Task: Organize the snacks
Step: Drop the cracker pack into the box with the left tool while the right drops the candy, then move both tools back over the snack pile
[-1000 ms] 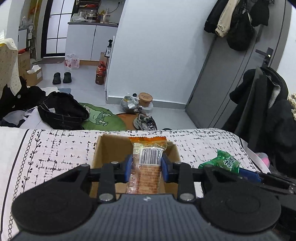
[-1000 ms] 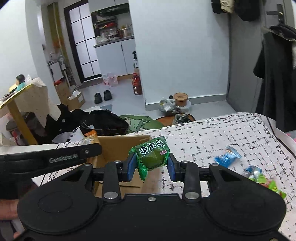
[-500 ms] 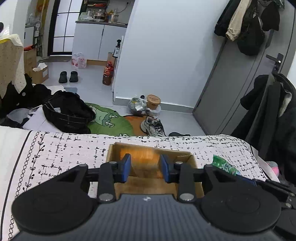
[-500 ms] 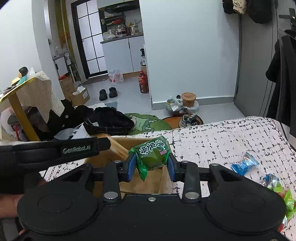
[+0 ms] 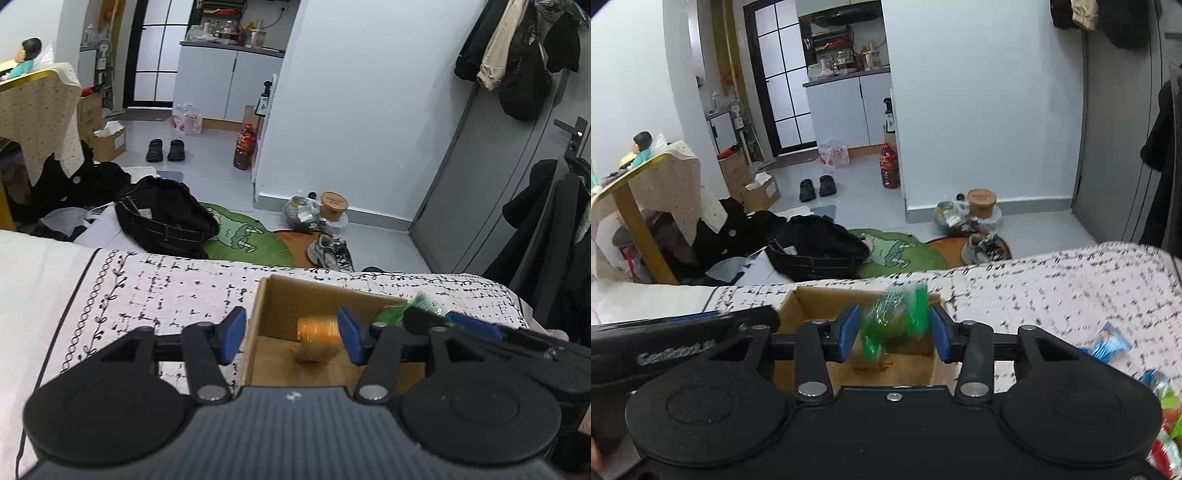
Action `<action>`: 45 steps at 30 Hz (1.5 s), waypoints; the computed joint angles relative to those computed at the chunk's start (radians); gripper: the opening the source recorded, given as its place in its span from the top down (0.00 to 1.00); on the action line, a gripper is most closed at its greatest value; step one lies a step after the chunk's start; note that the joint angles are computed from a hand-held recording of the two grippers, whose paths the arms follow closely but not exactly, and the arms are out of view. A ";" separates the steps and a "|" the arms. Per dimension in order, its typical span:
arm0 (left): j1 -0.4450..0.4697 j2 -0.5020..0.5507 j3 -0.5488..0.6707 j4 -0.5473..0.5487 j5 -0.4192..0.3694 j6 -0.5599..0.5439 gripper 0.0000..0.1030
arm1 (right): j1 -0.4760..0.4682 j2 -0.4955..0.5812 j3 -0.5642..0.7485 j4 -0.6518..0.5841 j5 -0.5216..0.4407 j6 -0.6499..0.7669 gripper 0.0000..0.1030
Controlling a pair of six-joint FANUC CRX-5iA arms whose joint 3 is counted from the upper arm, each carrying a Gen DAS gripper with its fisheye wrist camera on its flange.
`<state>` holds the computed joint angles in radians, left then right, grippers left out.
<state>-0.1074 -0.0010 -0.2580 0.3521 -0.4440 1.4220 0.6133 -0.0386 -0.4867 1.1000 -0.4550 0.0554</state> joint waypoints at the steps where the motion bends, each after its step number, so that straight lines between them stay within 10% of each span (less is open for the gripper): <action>1: 0.002 -0.003 0.003 -0.014 -0.009 0.017 0.43 | -0.001 -0.001 0.003 -0.010 -0.003 0.010 0.57; 21: -0.050 -0.050 0.032 -0.196 -0.090 0.220 0.05 | 0.045 -0.155 -0.079 -0.102 -0.199 0.043 0.07; 45: -0.161 -0.059 -0.056 0.110 -0.090 -0.302 0.00 | 0.134 -0.361 -0.219 -0.104 -0.524 -0.028 0.00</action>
<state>-0.2687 -0.0603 -0.3142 0.4624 -0.5338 1.1202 0.7476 -0.3994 -0.7061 0.9957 -0.9788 0.0269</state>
